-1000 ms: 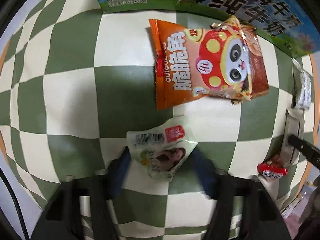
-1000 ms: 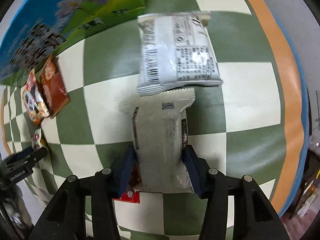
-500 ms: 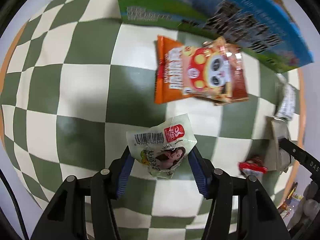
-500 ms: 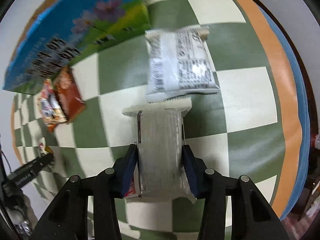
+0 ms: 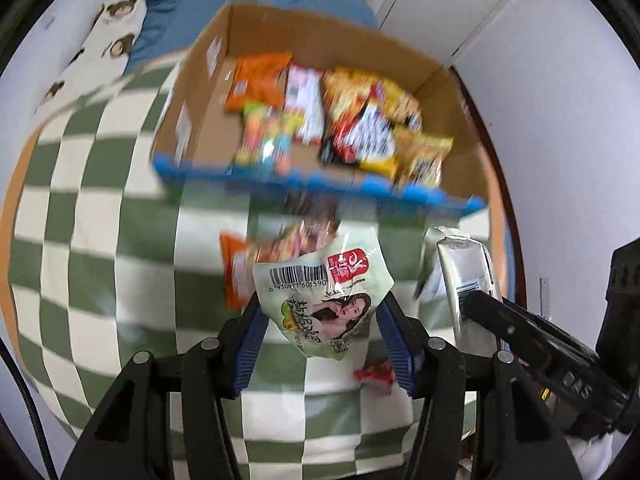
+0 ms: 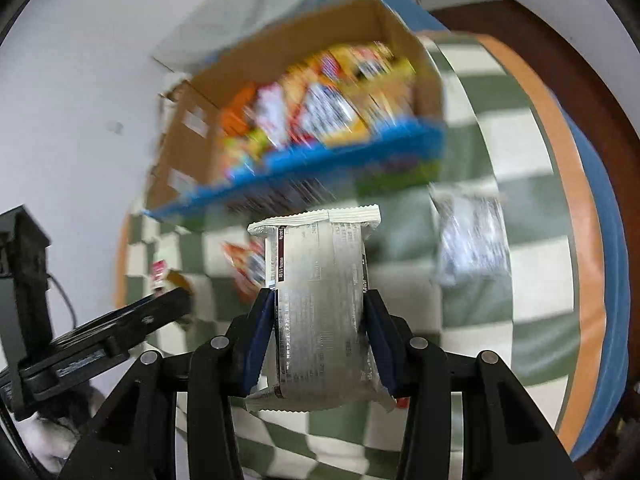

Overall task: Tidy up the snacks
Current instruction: 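Carry both packets into the box and open both tools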

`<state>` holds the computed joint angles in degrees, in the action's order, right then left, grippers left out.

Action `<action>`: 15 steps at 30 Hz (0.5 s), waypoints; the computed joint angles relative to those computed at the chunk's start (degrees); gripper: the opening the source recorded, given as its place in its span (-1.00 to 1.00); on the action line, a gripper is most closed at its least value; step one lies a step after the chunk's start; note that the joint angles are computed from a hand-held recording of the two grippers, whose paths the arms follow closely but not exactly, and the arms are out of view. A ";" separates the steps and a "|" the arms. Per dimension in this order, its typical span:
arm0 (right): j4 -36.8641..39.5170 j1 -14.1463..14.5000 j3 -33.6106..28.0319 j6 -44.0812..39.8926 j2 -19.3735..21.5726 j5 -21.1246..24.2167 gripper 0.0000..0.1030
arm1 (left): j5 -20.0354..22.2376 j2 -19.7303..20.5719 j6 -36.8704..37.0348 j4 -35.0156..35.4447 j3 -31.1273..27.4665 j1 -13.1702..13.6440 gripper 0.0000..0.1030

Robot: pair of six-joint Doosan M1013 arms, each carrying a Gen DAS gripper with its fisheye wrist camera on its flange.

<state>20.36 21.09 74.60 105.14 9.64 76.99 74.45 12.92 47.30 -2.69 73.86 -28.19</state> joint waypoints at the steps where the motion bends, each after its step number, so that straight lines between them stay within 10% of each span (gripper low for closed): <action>1: 0.27 0.13 -0.81 -0.02 0.27 -0.51 -0.07 | 0.31 0.82 0.47 0.18 -1.68 0.44 0.02; 15: -9.56 1.95 -19.14 -1.32 13.44 0.71 -0.07 | 10.39 16.65 6.44 -5.02 -21.80 6.62 0.07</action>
